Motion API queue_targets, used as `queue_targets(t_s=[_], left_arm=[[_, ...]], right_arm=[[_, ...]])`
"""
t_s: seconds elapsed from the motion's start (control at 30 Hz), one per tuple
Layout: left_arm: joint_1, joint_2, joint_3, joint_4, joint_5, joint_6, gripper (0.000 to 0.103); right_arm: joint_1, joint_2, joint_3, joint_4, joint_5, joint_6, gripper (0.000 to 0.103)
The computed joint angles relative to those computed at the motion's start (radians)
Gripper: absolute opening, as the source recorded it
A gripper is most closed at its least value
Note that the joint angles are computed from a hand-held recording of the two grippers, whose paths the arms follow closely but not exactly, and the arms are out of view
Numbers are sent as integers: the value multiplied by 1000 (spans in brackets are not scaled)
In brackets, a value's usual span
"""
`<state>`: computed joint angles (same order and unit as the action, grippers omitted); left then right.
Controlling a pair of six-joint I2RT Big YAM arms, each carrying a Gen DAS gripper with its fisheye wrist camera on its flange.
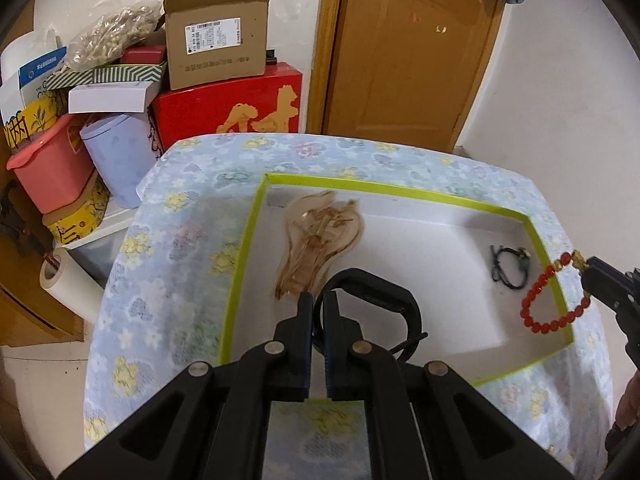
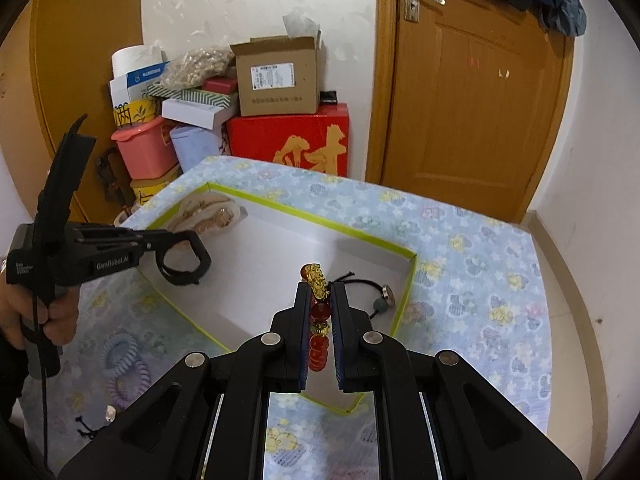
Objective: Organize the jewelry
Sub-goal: 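Place the watch band in the tray with the left tool while the right tool places the red bracelet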
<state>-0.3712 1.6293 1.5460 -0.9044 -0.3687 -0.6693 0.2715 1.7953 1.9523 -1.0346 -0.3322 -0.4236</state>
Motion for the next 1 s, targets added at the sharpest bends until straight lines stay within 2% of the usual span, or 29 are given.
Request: queue_targets(t_s=[0.2, 0.67, 0.8, 1.0], left_arm=[[11, 8, -5, -11, -22, -5, 5], [-16, -10, -30, -5, -82, -3, 5], [-26, -17, -33, -5, -98, 2, 6], [-53, -49, -54, -5, -125, -8, 8]], right_arm=[[-4, 28, 18, -20, 12, -1, 10], [-12, 96, 71, -57, 98, 8, 10], [-14, 84, 58, -49, 91, 11, 19], [-22, 28, 5, -28, 76, 19, 22]])
